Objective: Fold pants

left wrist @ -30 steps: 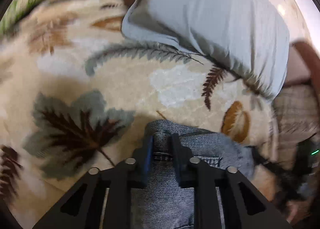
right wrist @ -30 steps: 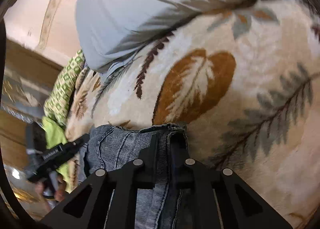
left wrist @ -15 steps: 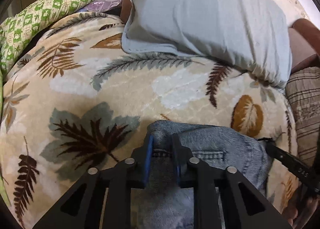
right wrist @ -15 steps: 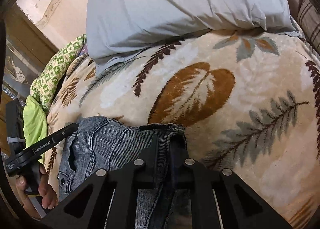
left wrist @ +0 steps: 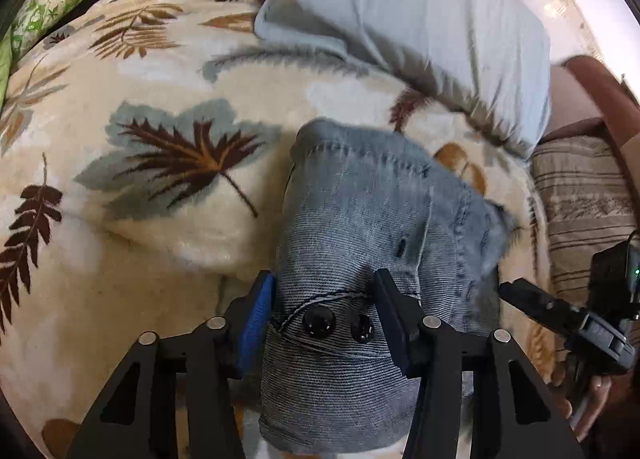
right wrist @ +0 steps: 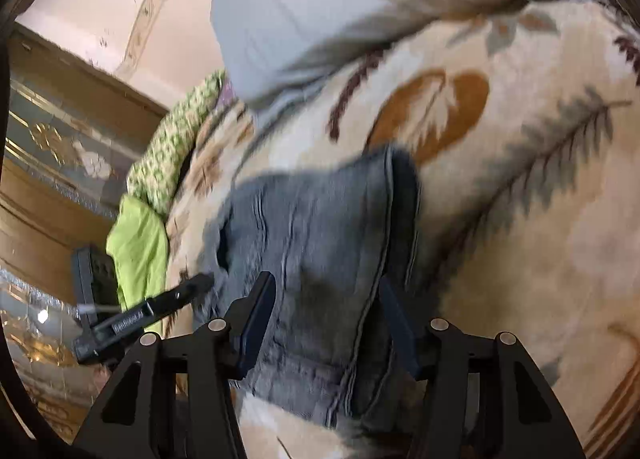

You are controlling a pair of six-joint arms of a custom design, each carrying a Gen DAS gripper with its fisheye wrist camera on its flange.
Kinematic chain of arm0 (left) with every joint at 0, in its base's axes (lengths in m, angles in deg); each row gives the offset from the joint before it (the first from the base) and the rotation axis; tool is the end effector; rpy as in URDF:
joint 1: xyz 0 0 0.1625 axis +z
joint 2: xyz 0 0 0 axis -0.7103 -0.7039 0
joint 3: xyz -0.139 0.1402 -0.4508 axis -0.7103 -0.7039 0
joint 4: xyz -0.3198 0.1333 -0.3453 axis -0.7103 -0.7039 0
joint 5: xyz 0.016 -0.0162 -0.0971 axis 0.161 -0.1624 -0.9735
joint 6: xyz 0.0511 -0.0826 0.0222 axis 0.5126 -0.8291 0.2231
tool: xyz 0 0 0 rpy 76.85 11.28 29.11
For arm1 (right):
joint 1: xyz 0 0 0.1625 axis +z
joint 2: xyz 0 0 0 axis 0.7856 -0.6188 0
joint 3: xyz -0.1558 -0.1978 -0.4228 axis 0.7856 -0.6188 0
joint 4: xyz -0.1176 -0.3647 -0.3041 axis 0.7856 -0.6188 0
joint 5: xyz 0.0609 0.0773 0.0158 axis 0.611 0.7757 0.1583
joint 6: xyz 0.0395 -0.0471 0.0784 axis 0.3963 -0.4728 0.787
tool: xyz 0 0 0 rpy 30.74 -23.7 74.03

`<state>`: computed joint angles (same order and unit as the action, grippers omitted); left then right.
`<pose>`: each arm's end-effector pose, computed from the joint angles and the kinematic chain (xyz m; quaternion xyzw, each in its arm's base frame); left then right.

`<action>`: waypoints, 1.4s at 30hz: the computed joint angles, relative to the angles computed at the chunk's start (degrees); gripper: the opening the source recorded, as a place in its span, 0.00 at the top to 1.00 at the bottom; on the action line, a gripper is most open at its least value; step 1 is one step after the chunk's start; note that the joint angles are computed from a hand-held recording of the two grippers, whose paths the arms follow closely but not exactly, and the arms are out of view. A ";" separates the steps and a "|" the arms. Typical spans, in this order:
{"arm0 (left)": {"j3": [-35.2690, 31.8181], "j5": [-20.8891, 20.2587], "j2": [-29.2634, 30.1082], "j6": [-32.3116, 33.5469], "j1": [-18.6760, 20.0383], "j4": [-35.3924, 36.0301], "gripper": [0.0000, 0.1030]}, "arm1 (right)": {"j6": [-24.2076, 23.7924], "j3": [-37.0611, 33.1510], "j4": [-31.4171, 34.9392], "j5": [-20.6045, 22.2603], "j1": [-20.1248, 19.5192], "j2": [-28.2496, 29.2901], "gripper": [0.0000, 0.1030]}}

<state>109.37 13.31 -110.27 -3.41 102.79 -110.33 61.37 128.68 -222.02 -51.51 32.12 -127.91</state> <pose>-0.2752 -0.7623 0.0889 0.1074 0.9662 -0.1571 0.1740 0.0367 -0.6775 0.2833 -0.0618 -0.9520 0.2645 0.1412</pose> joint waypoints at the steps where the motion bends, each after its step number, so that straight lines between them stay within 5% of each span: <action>1: -0.49 0.58 0.45 0.31 -0.05 0.18 0.52 | 0.46 -0.59 0.59 -2.44 0.29 0.75 0.55; 3: -0.60 1.20 0.78 0.52 -0.23 -0.21 0.54 | 1.94 -1.04 1.80 -1.83 -0.34 1.12 0.60; 7: -0.70 2.59 1.17 0.51 -0.72 -0.53 0.59 | 3.25 -1.04 1.81 -1.35 -0.49 0.93 0.94; 11: -0.71 4.43 1.75 0.12 -1.62 -0.41 0.62 | 0.53 -0.57 -0.50 -3.96 1.64 0.18 0.97; 16: 0.21 7.42 2.24 2.31 -2.63 -2.09 0.63 | -2.04 -0.73 -2.51 -13.24 4.19 1.99 0.97; 21: 0.48 11.59 3.37 3.99 -3.93 -2.59 0.63 | -0.29 -1.78 1.58 -13.80 2.48 3.15 0.97; 28: 2.30 12.43 3.06 5.78 -4.46 -7.18 0.58 | -0.85 -0.06 -1.49 -10.26 1.65 2.07 0.88; 32: 5.61 12.75 0.72 6.71 -5.16 -11.04 0.49 | -0.40 3.17 -4.98 -7.31 1.88 -0.69 0.41; 35: 10.43 13.55 -1.86 5.68 -6.05 -15.10 0.36 | -1.38 6.05 -7.23 -7.70 2.55 -2.32 0.41; 42: 11.43 14.53 -1.98 5.75 -6.72 -12.50 0.37 | -3.16 6.12 -6.96 -10.77 3.77 -0.95 0.51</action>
